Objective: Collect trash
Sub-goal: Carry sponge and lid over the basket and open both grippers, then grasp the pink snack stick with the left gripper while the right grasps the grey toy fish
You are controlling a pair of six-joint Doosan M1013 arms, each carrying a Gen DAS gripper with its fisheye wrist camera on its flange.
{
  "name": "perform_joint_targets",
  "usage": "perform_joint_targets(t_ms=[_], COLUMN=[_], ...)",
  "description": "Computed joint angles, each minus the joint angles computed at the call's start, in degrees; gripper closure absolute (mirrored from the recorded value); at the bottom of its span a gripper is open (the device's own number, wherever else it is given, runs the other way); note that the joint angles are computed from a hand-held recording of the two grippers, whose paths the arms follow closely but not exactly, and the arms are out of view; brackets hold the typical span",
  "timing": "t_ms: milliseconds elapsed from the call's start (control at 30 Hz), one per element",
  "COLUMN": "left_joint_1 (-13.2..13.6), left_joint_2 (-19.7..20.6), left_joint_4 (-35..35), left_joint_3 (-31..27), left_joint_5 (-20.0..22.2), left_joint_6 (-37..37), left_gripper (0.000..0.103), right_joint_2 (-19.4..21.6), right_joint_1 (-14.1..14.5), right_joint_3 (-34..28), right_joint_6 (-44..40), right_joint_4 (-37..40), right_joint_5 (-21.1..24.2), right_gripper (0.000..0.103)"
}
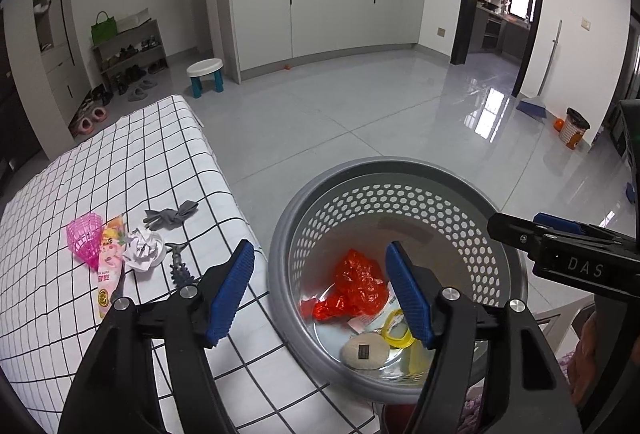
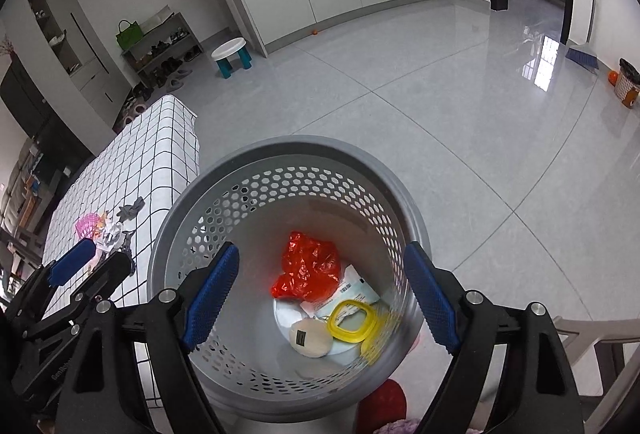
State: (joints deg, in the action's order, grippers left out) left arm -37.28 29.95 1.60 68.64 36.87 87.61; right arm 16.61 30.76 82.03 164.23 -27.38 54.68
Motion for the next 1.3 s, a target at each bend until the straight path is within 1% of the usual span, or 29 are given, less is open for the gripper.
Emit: perform_joint_targets(t_ms=[100,200,400,467,633,867,1100,1233,1300], left_joint_1=[0.16,0.34,1.08,1.55,3.18,6.29,9.00,9.98,10.45], left_joint_2=[-0.45,-0.99,-2.30,-2.97,-4.53,-5.77,-5.85,-5.69,-5.55], left_joint_4=[0.69,1.47,4.14,5.28,9.12,18.05,23.34,24.85,25.11], left_joint_3=[0.46,1.02,2.25,2.97,4.77,6.55,7.20,7.53,7.77], left_joint_5=[-0.57,-1.35,-2.37,-2.88,-3.91,-2.73,-1.85,-1.29,-0.96], left_joint_6=[-0.88,-1.93,-4.65,-6.13,-10.63,-19.15,-25.81,-27.92,-28.42], left_gripper=[0.035,0.029,0.027,0.022,0.016,0.016,0.015,0.015,0.015], right_joint_2=[0.25,0.74,2.13,2.83,4.47,7.01,9.59,11.85,13.99], right_joint_1=[0.23,0.59,1.51,1.86,2.77,3.58,3.42,3.35,3.45], right_joint_3=[-0.39,-1.08,-2.94,-3.93,-6.24,-9.95,-13.83,-17.48,-20.84], right_joint_6=[-0.16,-0.45,-1.91,-3.08,-6.16,-9.94,-13.38,-16.08,-19.14], right_joint_4=[-0.50,-1.13,-2.41,-2.64,-2.90,-1.55,2.19,3.75,4.77], right_joint_5=[0.46,0.98,1.44,1.74,1.49,0.27,-2.68,-2.29,-0.64], right_gripper=[0.022,0.022,0.022,0.022,0.022,0.022,0.022,0.022,0.022])
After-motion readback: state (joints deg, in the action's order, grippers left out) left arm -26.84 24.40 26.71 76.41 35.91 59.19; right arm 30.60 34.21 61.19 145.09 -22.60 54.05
